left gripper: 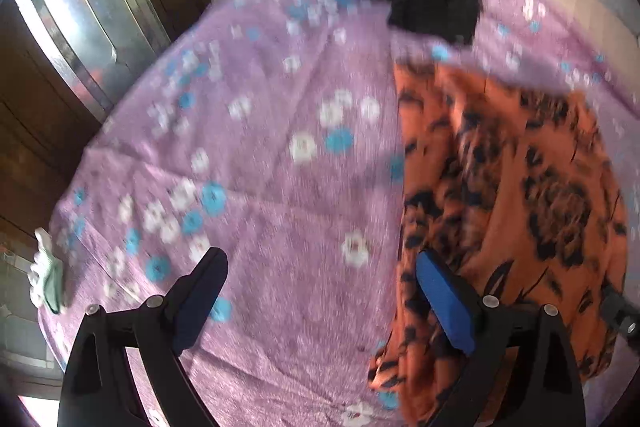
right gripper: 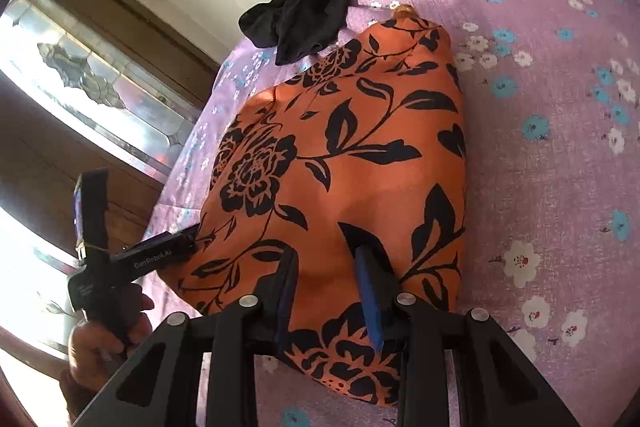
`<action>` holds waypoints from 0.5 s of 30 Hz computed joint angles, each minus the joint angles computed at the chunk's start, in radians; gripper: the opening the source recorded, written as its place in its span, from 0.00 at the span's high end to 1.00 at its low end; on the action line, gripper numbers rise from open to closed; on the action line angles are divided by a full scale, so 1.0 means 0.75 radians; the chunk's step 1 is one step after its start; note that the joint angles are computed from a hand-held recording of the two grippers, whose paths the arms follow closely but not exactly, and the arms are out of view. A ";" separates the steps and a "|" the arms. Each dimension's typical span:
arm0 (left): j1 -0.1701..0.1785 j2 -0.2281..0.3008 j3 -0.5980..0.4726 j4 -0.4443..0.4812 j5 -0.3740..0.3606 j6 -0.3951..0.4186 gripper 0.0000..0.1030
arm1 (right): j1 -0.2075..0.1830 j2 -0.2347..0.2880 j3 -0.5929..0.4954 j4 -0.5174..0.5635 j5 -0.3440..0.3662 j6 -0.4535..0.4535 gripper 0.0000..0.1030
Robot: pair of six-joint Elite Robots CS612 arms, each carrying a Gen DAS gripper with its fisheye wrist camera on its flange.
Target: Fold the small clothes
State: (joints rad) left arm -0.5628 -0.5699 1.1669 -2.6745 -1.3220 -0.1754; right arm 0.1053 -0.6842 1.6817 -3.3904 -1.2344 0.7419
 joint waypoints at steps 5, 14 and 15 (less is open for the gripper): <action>-0.032 0.003 0.000 -0.077 0.078 0.031 0.07 | -0.024 0.028 0.012 -0.107 0.103 0.108 0.67; -0.058 0.029 -0.022 -0.085 0.172 0.115 0.07 | -0.057 0.035 0.051 -0.366 0.148 0.237 0.66; -0.057 0.029 -0.020 -0.084 0.170 0.114 0.07 | -0.055 0.029 0.056 -0.377 0.135 0.223 0.66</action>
State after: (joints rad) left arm -0.6055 -0.5480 1.1516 -2.7379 -1.1947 -0.0898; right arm 0.0640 -0.6626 1.7234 -3.6733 -1.1335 0.9094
